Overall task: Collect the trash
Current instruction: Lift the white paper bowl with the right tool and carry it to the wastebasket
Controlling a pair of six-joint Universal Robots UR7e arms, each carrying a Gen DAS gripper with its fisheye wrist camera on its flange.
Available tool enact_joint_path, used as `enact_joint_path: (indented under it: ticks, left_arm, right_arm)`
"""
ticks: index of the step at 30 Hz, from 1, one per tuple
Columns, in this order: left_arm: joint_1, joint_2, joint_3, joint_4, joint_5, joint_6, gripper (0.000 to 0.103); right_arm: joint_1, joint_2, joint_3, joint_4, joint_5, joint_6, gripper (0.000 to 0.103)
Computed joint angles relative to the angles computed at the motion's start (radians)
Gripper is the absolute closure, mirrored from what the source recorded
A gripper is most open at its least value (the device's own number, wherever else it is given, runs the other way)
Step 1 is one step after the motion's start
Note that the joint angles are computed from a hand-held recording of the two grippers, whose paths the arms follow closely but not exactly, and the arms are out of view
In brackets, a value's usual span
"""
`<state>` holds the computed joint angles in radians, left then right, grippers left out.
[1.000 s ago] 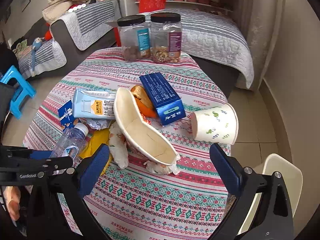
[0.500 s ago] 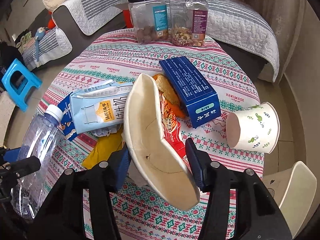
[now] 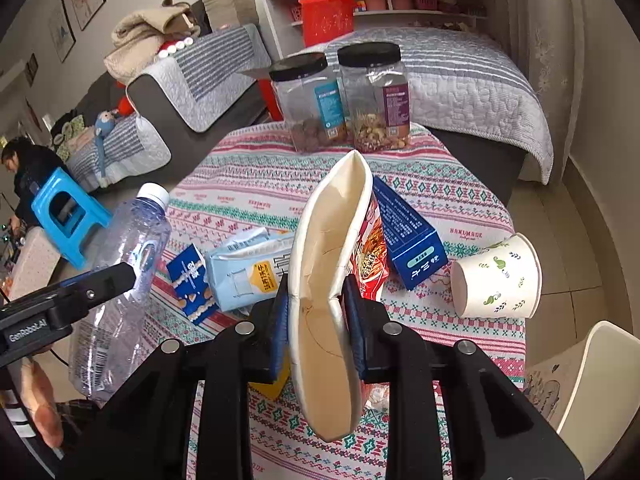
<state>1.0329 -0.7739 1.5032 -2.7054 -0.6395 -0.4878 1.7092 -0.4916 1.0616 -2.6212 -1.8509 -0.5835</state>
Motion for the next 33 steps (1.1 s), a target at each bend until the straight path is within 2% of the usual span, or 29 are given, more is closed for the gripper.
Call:
enact_joint_path:
  ticks: [3, 6, 16, 22, 33]
  left_arm:
    - [-0.003, 0.018, -0.009, -0.071, -0.014, 0.051, 0.05]
    - [-0.012, 0.047, -0.028, -0.135, 0.007, 0.111, 0.05]
    - [-0.034, 0.125, -0.091, -0.255, 0.017, 0.239, 0.05]
    - [-0.046, 0.166, -0.127, -0.278, 0.005, 0.284, 0.05]
    - [-0.05, 0.226, -0.198, -0.241, -0.031, 0.305, 0.05]
  right_arm:
    - [0.001, -0.018, 0.016, -0.032, 0.026, 0.002, 0.078]
    - [0.003, -0.028, 0.033, -0.087, 0.035, -0.011, 0.078]
    - [-0.01, -0.062, 0.087, -0.263, 0.02, -0.044, 0.077]
    - [-0.023, -0.085, 0.104, -0.315, 0.0, -0.037, 0.077]
    - [-0.062, -0.161, 0.153, -0.37, -0.023, -0.004, 0.077]
